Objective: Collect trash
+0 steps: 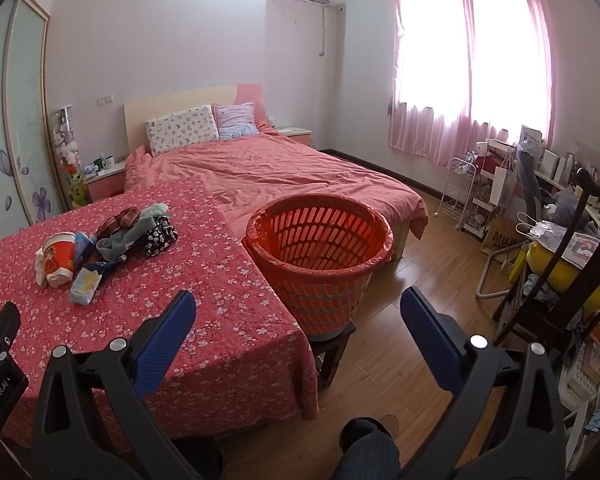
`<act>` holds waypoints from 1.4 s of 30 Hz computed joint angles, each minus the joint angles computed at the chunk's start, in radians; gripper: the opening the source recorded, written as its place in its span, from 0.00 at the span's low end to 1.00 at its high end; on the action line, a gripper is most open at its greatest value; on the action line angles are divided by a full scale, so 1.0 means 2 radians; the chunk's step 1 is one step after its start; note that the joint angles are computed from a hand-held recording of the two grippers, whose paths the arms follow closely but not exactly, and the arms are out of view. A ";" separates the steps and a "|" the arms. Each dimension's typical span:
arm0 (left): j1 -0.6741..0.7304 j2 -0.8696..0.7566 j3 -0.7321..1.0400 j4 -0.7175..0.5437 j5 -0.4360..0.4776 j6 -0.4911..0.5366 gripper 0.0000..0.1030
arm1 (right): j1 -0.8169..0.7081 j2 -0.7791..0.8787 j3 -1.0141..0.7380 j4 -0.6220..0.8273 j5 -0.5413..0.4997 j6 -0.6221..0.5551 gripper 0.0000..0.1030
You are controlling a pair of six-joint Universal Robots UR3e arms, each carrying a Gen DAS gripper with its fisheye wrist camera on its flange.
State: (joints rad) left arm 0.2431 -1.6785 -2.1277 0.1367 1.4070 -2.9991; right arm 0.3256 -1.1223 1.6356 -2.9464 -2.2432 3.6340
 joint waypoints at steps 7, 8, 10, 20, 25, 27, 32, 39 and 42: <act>0.000 0.002 0.000 -0.003 0.000 0.000 0.96 | 0.000 0.001 -0.002 0.000 0.000 -0.001 0.98; 0.000 0.001 0.001 -0.004 0.000 0.000 0.96 | 0.000 0.001 -0.002 0.000 0.000 -0.002 0.98; 0.000 0.001 0.001 -0.005 0.000 0.000 0.96 | 0.000 -0.001 0.000 0.000 0.001 -0.002 0.98; 0.000 0.001 0.001 -0.005 0.000 0.000 0.96 | -0.001 -0.001 -0.002 0.004 0.001 -0.001 0.98; 0.000 0.001 0.001 -0.005 0.000 0.001 0.96 | -0.002 -0.001 -0.002 0.004 0.001 -0.001 0.98; 0.000 0.001 0.002 -0.006 0.001 0.000 0.96 | -0.002 -0.001 -0.002 0.004 0.002 -0.001 0.98; 0.000 0.001 0.002 -0.006 0.000 0.001 0.96 | -0.002 -0.001 -0.002 0.004 0.001 -0.001 0.98; 0.000 0.001 0.002 -0.007 0.001 0.001 0.96 | -0.001 0.000 -0.002 0.003 0.001 -0.001 0.98; -0.001 0.002 0.002 -0.007 0.001 0.000 0.96 | -0.001 0.000 -0.002 0.003 0.001 -0.001 0.98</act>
State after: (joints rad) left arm 0.2421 -1.6749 -2.1243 0.1220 1.4090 -2.9984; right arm 0.3227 -1.1214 1.6326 -2.9399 -2.2407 3.6322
